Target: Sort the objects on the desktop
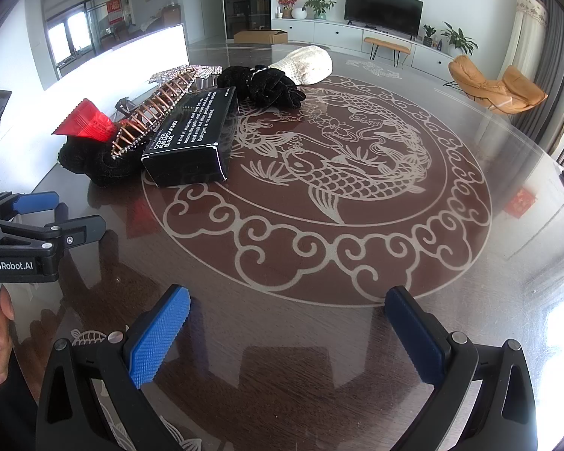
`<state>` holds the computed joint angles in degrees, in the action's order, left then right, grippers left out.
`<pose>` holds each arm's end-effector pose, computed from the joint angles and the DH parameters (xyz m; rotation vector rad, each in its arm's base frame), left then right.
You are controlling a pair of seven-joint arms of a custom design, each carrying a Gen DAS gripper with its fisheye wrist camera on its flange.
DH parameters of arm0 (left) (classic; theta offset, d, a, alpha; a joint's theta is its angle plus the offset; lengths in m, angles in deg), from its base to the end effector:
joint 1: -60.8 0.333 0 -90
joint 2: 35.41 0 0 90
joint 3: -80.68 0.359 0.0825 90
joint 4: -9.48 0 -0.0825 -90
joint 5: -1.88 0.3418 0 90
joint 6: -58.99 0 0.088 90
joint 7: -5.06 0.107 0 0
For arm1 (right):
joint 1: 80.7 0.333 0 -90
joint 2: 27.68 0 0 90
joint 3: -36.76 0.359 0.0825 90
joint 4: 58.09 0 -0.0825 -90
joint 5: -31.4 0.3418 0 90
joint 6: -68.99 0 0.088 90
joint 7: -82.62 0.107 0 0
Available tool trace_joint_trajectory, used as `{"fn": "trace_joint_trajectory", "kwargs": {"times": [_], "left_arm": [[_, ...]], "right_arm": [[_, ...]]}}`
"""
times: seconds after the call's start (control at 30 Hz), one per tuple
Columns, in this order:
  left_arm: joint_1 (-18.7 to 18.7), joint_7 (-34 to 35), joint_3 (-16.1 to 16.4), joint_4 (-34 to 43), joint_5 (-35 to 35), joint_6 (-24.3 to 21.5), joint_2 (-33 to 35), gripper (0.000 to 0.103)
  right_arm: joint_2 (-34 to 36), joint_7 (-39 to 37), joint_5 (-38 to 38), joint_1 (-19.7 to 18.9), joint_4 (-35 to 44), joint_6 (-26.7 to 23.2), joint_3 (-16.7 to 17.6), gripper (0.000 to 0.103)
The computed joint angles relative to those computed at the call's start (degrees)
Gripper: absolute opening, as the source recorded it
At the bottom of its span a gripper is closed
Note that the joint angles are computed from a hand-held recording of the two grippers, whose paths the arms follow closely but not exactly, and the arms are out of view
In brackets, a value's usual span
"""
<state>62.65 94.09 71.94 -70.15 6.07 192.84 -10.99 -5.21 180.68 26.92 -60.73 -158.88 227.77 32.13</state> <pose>0.7014 -0.0586 0.5763 -1.8281 2.0401 -0.5485 0.6506 0.1910 0.4793 -2.0284 1.6468 -0.5477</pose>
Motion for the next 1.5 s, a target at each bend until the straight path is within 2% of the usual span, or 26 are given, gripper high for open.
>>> {"fn": "trace_joint_trajectory", "kwargs": {"times": [0.13, 0.23, 0.4, 0.63, 1.0, 1.5], "left_arm": [[0.12, 0.39, -0.13, -1.12, -0.08, 2.29, -0.18, 0.103], [0.49, 0.89, -0.39, -3.76, -0.42, 5.83, -1.1, 0.103], [0.7, 1.87, -0.65, -3.75, -0.93, 6.39, -0.95, 0.103], [0.37, 1.41, -0.38, -3.76, -0.67, 6.47, -0.88, 0.103], [-0.73, -1.74, 0.25, -1.28, 0.94, 3.39, 0.08, 0.103], [-0.71, -1.9, -0.11, -1.4, 1.16, 3.84, 0.16, 0.103]], "right_arm": [[0.02, -0.04, 0.03, -0.01, 0.0, 0.02, 0.0, 0.103], [-0.02, 0.0, 0.02, 0.04, -0.02, 0.0, -0.03, 0.103], [0.02, -0.06, 0.07, -0.01, -0.01, 0.04, -0.01, 0.103], [0.01, -0.03, 0.06, 0.02, -0.02, 0.04, -0.03, 0.103], [0.06, -0.1, 0.11, -0.01, 0.01, 0.06, -0.03, 0.103], [-0.02, 0.0, 0.02, 0.04, -0.03, 0.0, -0.04, 0.103]]}}
